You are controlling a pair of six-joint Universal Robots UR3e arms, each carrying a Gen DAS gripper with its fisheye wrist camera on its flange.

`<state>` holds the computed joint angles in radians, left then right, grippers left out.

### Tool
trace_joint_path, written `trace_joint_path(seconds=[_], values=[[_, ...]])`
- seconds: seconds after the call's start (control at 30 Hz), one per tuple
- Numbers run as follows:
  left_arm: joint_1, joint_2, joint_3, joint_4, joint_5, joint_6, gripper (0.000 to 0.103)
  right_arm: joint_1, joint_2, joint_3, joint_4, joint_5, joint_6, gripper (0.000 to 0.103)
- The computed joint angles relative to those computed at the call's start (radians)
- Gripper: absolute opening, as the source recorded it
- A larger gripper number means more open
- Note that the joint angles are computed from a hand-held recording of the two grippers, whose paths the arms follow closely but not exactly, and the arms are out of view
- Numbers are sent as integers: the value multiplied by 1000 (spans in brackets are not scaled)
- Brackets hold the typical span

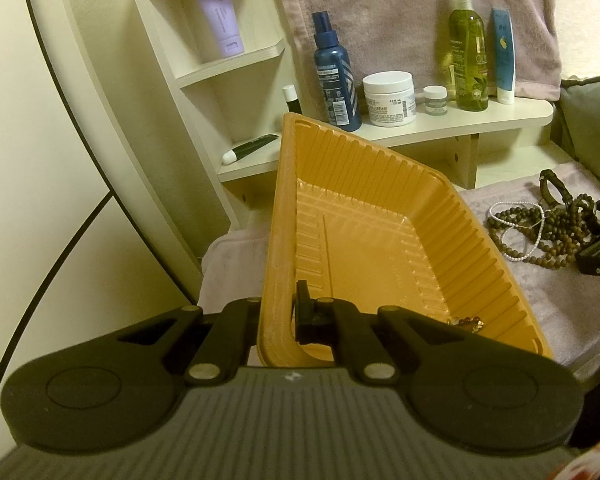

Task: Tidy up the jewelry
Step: 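Grasp the black cylindrical watch band piece with the right gripper, then carry the black piece into the orange tray with the right gripper and release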

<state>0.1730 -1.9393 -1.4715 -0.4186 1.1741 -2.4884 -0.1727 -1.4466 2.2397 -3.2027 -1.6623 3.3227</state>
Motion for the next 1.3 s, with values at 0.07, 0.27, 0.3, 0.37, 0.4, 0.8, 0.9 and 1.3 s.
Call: trace_joint_path(seconds=[0.07,0.27,0.3,0.37,0.4,0.8,0.9,1.3], values=[[0,0,0,0,0,0,3,-2,2,-4,6,4,2,81],[3,-2,3,-2,-3,3,3,14,19,-16,0,-14,20,81],[2,-2,3,-1,-2,3,3,14,21,-16,-1,-14,23,81],[1,-3,4,-1,-1,2,3,17,23,-15,-8,-17,28,80],[1,-3,4,-1,-1,2,3,18,23,-14,-11,-19,26,76],[3,-4,5,0,-5,4,3,61,-27,5,0,-49,39,75],[3,-3,4,1,-6,4,3,75,-45,-5,9,-47,45,75],[3,1,0,2,-7,4,3,114,10,-210,58,161,-5,75]])
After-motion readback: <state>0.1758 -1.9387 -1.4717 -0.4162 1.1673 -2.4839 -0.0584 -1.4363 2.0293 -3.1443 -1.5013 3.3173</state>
